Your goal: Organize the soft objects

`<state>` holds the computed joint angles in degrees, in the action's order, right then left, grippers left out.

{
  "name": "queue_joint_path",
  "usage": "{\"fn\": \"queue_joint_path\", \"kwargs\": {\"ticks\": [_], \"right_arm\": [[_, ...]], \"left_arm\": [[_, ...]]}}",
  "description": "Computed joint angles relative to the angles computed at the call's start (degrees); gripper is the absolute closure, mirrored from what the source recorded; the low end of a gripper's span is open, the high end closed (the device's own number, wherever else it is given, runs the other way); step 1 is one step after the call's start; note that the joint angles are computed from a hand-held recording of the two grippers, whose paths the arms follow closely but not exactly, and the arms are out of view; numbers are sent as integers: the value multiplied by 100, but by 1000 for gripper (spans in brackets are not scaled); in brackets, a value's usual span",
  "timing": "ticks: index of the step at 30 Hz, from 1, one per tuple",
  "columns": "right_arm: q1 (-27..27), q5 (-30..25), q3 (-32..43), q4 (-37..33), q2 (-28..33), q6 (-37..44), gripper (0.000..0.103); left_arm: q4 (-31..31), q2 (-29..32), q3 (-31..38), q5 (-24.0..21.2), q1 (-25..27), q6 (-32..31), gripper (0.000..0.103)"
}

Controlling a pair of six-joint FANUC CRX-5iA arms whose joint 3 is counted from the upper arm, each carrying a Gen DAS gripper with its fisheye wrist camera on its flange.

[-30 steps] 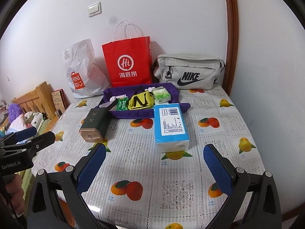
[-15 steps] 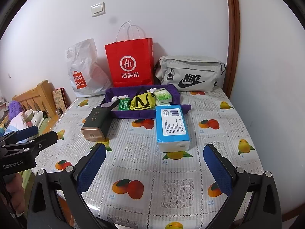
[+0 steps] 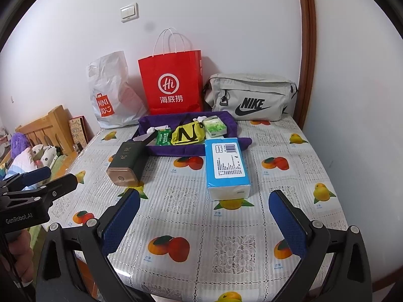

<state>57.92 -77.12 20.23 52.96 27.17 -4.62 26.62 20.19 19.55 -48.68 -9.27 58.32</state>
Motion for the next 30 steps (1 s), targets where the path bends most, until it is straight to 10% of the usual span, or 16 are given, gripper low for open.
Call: {"fn": "queue_joint_path", "kwargs": {"ticks": [30], "right_arm": [[10,-17,-6,6,-15,-39,2]], "left_arm": [[25,-16,-27,9,5,-32,9]]}}
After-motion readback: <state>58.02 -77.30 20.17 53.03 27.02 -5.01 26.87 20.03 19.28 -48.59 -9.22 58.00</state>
